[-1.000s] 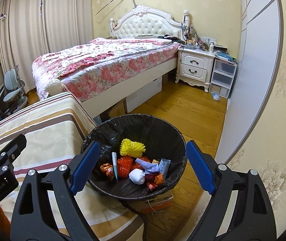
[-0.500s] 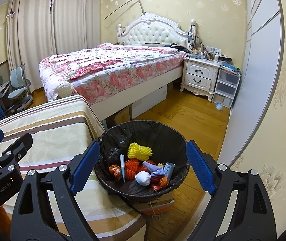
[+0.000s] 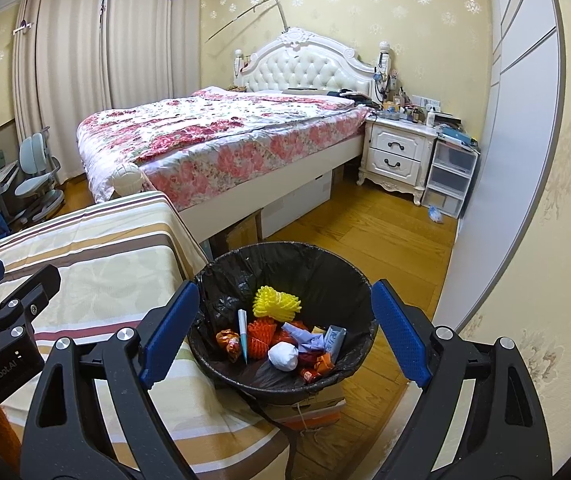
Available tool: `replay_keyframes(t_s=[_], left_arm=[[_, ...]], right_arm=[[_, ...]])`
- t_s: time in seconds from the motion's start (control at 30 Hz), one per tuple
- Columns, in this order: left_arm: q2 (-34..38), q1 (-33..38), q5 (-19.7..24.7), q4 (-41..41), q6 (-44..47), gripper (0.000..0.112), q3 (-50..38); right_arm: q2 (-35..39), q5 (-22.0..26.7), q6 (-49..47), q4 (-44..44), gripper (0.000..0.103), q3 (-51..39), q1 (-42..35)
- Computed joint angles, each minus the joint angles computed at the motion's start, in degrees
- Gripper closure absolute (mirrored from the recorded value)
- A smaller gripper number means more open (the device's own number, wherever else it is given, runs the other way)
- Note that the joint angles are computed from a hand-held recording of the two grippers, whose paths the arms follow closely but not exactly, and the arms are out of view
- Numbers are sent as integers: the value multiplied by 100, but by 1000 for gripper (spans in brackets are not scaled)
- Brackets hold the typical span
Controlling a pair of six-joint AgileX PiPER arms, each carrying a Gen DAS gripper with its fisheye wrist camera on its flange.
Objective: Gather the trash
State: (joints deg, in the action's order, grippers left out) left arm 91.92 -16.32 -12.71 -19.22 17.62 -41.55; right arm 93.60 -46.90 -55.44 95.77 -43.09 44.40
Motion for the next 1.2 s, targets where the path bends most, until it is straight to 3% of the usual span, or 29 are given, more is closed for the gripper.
replay_keyframes(t_s=[1.2], left_arm=[[-4,39,43,171,-155,28,-16]], right_arm=[[-50,-37,-30,20,17,47,5]])
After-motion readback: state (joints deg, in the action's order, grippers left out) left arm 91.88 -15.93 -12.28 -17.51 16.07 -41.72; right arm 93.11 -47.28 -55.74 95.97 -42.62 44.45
